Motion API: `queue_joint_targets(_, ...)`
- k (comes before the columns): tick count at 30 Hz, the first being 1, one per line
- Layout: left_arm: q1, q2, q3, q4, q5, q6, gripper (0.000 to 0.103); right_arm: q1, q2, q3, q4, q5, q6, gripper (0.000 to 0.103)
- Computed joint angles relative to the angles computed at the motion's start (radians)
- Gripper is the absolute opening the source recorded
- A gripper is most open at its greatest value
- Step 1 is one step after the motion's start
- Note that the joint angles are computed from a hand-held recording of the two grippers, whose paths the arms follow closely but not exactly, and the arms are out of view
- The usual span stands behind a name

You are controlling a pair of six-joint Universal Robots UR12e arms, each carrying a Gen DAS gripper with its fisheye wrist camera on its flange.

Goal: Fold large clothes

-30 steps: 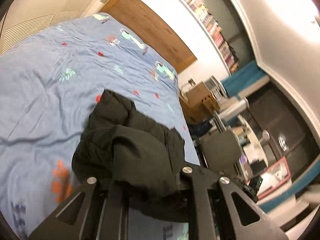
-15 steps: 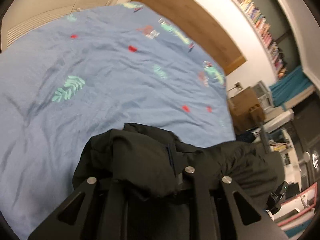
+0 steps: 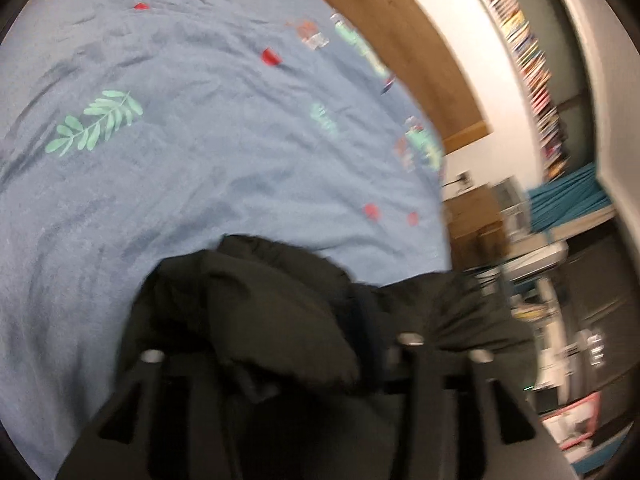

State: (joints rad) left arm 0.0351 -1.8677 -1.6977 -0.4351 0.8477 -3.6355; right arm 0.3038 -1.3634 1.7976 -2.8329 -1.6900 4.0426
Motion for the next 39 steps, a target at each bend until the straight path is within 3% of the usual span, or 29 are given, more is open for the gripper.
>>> queue_joint_targets(1, 0.008, 0.007, -0.005, 0.019, -0.014, -0.018, 0.057, 0.001, -0.009, 0.007, -0.022, -0.011, 0.010, 0.096)
queue_joint_targets(2, 0.017, 0.018, -0.009, 0.047, -0.020, -0.051, 0.061, 0.004, -0.019, 0.014, -0.038, -0.030, 0.019, 0.102)
queue_joint_targets(5, 0.027, 0.051, -0.012, 0.070, 0.029, -0.083, 0.071, 0.012, -0.052, 0.010, -0.017, -0.078, 0.019, 0.102)
queue_joint_targets(6, 0.025, 0.074, -0.014, 0.075, 0.085, -0.066, 0.071, 0.017, -0.064, 0.004, 0.009, -0.101, 0.010, 0.102)
queue_joint_targets(10, 0.011, 0.140, -0.015, 0.041, 0.194, 0.029, 0.071, 0.066, -0.090, -0.041, 0.063, -0.197, -0.085, 0.102)
queue_joint_targets(14, -0.057, 0.190, -0.021, -0.059, 0.278, 0.195, 0.071, 0.130, -0.063, -0.103, 0.063, -0.214, -0.206, 0.102)
queue_joint_targets(17, -0.109, 0.192, -0.024, -0.110, 0.282, 0.276, 0.071, 0.180, -0.009, -0.166, 0.093, -0.202, -0.284, 0.103)
queue_joint_targets(22, -0.210, 0.144, 0.014, -0.194, 0.324, 0.407, 0.071, 0.225, 0.089, -0.273, 0.193, -0.204, -0.407, 0.102)
queue_joint_targets(26, -0.271, 0.057, 0.088, -0.201, 0.450, 0.427, 0.075, 0.213, 0.152, -0.337, 0.291, -0.211, -0.444, 0.102)
queue_joint_targets(31, -0.306, -0.054, 0.184, -0.224, 0.561, 0.392, 0.087, 0.161, 0.211, -0.358, 0.325, -0.167, -0.375, 0.102)
queue_joint_targets(34, -0.324, -0.110, 0.237, -0.246, 0.618, 0.396, 0.090, 0.141, 0.244, -0.380, 0.339, -0.163, -0.383, 0.102)
queue_joint_targets(39, -0.316, -0.181, 0.300, -0.274, 0.595, 0.373, 0.093, 0.114, 0.287, -0.418, 0.376, -0.133, -0.382, 0.102)
